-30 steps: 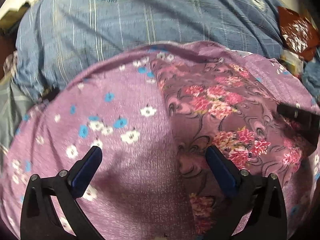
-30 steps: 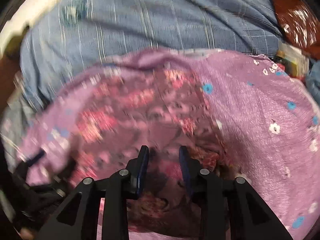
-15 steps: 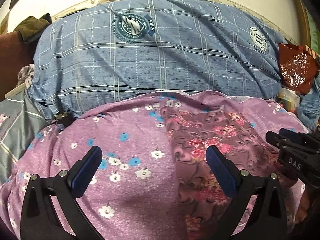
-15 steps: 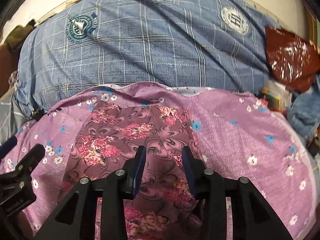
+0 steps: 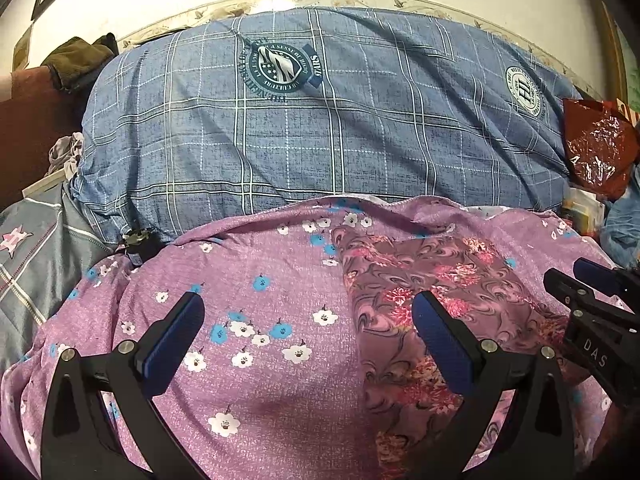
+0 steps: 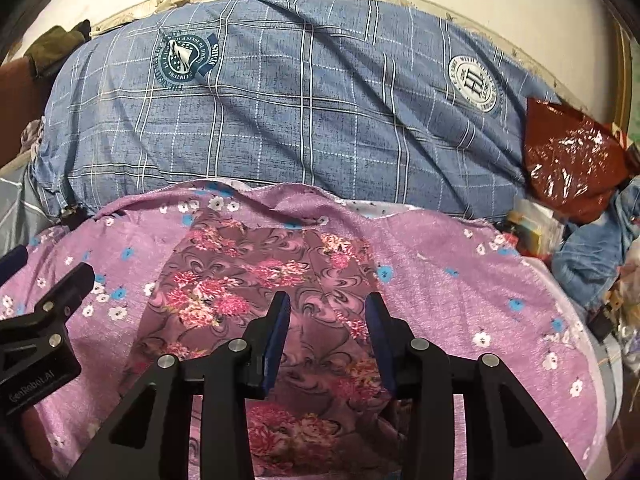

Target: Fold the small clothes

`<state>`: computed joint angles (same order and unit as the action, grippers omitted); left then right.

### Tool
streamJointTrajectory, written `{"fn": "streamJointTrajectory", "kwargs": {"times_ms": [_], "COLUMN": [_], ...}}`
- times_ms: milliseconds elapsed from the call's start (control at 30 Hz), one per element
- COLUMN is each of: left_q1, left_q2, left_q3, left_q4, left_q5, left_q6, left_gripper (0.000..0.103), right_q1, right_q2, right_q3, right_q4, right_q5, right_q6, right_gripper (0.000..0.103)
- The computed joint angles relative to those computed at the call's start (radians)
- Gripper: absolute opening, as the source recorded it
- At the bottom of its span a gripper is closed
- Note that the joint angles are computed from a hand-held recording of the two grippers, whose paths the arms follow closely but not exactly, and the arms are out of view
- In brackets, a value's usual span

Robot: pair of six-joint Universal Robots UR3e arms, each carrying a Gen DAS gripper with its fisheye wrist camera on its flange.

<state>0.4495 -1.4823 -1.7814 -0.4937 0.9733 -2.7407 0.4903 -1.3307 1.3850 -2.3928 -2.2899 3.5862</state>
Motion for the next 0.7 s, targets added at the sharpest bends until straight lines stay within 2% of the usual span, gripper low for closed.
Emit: {"fn": "streamJointTrajectory", "kwargs": {"times_ms": [367,500,700], "left_q1": [-0.039,-0.065,-0.081], "left_q2": [-0.012,-0.025,-0.035], "left_q3": [0.015,0.033,0.028], "left_q4": [-0.035,-0.059,-0.027], "left_q5": [0.009,0.038,0.069], "left_q6": [0.01,0.013,0.006], "left_gripper": [0.103,0.103,0.103], "right_q1": [0.001,-0.003,-0.006], "right_q2": [0.023,0.018,0.015], "right_q3": [-0.023,-0.017,-0.008], "right_q4": [0.014,0.026,0.039], "right_q5": [-0.034,-0.037,-0.049], "right_q6": [-0.015,-0.002,0.011], "right_gripper": [0.041,0.041,0.041]}}
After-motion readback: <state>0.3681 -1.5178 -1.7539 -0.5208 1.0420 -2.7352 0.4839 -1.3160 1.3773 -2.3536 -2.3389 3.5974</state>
